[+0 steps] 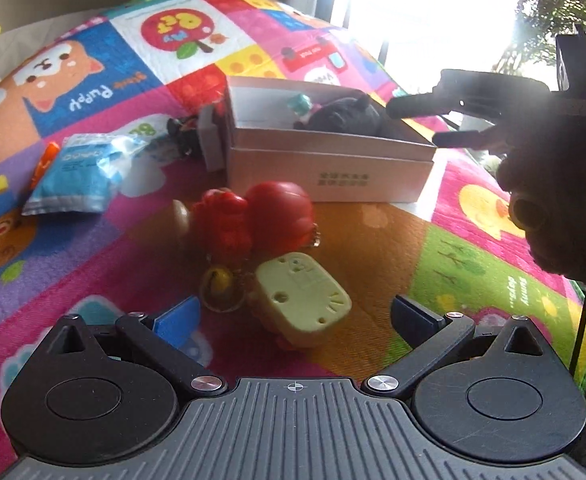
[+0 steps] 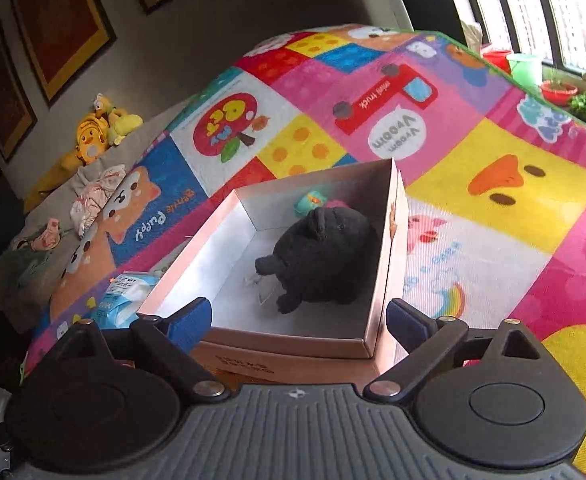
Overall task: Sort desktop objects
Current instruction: 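Grasp the green keychain toy with the right tool and lift it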
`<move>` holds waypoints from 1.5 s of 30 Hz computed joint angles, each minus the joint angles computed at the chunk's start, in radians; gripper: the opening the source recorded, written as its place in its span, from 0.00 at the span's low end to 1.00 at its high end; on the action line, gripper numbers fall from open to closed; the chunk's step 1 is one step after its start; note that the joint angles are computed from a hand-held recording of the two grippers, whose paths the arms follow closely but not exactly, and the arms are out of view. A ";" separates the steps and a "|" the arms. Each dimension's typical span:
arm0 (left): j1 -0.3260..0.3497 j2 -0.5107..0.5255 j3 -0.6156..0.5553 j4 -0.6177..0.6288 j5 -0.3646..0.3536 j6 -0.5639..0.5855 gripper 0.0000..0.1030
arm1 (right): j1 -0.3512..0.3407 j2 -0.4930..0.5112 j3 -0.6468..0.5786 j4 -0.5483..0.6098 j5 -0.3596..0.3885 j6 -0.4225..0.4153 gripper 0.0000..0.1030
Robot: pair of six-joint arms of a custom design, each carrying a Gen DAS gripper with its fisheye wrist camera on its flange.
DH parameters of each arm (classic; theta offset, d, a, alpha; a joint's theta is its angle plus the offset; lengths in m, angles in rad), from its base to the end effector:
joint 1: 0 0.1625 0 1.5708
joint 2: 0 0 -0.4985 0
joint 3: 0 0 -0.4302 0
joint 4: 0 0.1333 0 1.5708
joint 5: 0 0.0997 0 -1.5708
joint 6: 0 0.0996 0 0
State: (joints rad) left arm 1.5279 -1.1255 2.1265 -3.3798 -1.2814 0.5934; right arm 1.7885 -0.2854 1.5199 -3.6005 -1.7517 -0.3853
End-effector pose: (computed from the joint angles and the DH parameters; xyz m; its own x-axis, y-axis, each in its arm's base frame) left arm 0.1365 -0.5911 0.2563 -0.7846 0.2492 -0.5677 0.5649 0.6646 -0.4891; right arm 0.2768 -0.7172 -0.1007 -0.8589 -0.3376 0.3851 -0.5115 0.6008 -0.6143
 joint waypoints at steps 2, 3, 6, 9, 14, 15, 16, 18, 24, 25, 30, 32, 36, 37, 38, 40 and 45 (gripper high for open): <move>-0.006 0.009 -0.004 0.042 -0.048 -0.008 1.00 | -0.002 -0.015 0.029 -0.037 0.009 -0.007 0.92; -0.005 0.008 -0.004 0.061 -0.100 -0.015 1.00 | -0.005 -0.023 0.044 -0.052 0.011 -0.004 0.92; 0.009 -0.013 -0.015 0.151 -0.295 -0.015 1.00 | -0.013 -0.042 0.087 -0.100 0.002 -0.010 0.92; -0.010 -0.015 0.011 0.067 -0.283 0.032 1.00 | -0.019 -0.055 0.132 -0.138 -0.011 -0.049 0.92; -0.020 -0.023 0.033 -0.039 -0.099 0.056 1.00 | -0.027 -0.081 0.195 -0.063 0.041 -0.089 0.93; -0.016 -0.027 0.035 -0.051 -0.074 0.051 1.00 | -0.027 -0.085 0.205 -0.026 0.063 -0.094 0.93; -0.008 -0.033 0.030 -0.061 -0.047 0.045 1.00 | -0.025 -0.087 0.211 0.012 0.084 -0.100 0.93; -0.001 -0.041 0.025 -0.096 0.005 0.026 1.00 | -0.016 -0.080 0.216 0.073 0.112 -0.118 0.92; 0.004 -0.056 0.017 -0.160 0.075 -0.039 1.00 | 0.043 0.006 0.145 0.140 0.007 -0.159 0.73; 0.002 -0.053 0.016 -0.164 0.079 -0.041 1.00 | 0.048 0.010 0.137 0.158 -0.008 -0.165 0.58; 0.005 -0.036 0.015 -0.156 0.074 -0.045 1.00 | 0.056 -0.013 0.180 0.018 -0.023 -0.230 0.57; 0.007 -0.023 0.007 -0.147 0.067 -0.047 1.00 | 0.065 -0.012 0.188 -0.091 -0.064 -0.273 0.57; -0.004 0.004 -0.008 -0.162 0.058 -0.029 1.00 | 0.084 0.051 0.149 -0.339 -0.170 -0.496 0.57; -0.005 0.008 -0.010 -0.168 0.053 -0.027 1.00 | 0.085 0.063 0.141 -0.361 -0.185 -0.538 0.57; -0.006 0.010 -0.011 -0.171 0.048 -0.028 1.00 | 0.085 0.072 0.135 -0.353 -0.200 -0.567 0.57; -0.006 0.011 -0.012 -0.171 0.047 -0.028 1.00 | 0.077 0.052 0.161 -0.262 -0.179 -0.541 0.57; 0.001 0.009 -0.021 -0.165 0.068 -0.034 1.00 | 0.028 -0.059 0.274 -0.026 0.074 -0.401 0.67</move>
State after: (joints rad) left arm 1.5292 -1.1160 2.1053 -3.5445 -1.2130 0.5591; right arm 1.8161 -0.3445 1.7935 -3.6266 -1.6776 -0.7861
